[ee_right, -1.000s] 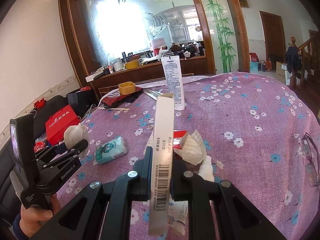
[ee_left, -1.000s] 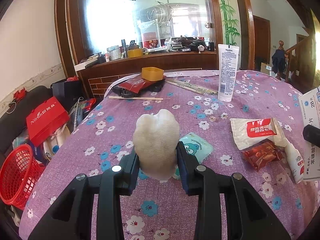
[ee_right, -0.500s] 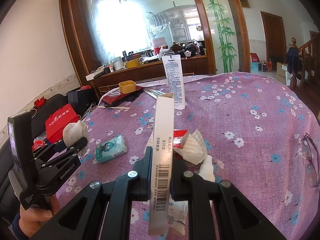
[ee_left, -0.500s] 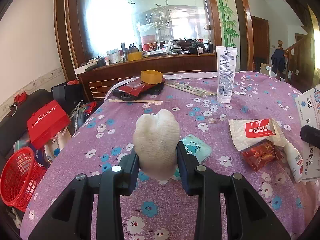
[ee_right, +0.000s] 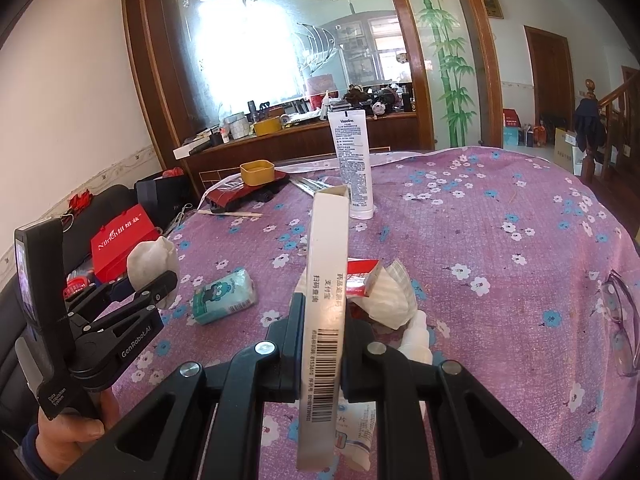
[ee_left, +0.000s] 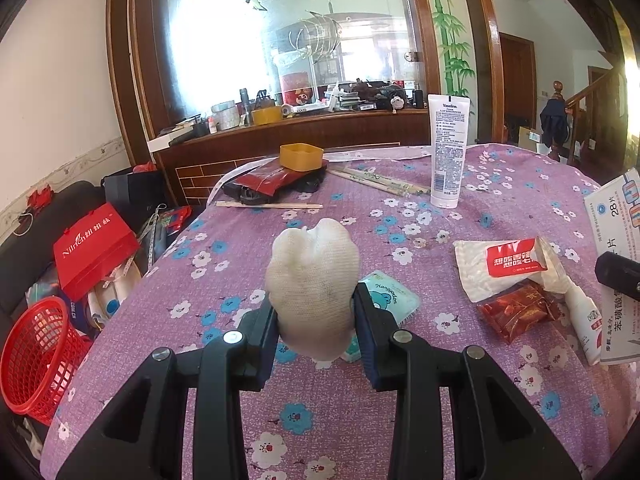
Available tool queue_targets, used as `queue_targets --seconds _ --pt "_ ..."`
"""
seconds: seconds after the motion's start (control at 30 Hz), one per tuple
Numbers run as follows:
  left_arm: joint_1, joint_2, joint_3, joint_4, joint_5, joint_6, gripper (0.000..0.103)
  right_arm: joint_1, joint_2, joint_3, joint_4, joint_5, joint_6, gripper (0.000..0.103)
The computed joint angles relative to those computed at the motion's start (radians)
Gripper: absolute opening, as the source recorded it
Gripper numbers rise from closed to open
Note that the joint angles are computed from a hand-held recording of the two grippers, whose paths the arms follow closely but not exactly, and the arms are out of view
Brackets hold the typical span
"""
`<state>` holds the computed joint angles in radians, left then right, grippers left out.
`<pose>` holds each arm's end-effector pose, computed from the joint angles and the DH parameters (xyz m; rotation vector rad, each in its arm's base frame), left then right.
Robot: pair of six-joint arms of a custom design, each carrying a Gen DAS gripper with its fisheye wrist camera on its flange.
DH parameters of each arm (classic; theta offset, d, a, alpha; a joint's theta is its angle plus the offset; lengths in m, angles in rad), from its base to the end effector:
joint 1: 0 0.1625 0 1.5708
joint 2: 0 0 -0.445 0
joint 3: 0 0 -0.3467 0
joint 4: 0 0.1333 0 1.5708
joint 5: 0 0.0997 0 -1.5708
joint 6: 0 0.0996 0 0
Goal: Collect trash
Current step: 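Lift the white tissue with the left gripper while the right holds the white box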
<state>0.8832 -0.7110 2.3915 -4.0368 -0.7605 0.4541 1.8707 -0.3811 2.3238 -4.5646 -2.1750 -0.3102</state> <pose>-0.1067 -0.4536 0.1303 0.8719 2.0913 -1.0294 0.1938 -0.3669 0.0508 0.2862 -2.2554 1.2939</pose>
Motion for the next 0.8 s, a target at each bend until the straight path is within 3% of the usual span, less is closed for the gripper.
queue_targets --seconds 0.8 --pt "-0.004 0.009 0.001 -0.043 -0.001 0.030 0.033 0.000 -0.002 -0.006 0.006 0.006 -0.031 0.014"
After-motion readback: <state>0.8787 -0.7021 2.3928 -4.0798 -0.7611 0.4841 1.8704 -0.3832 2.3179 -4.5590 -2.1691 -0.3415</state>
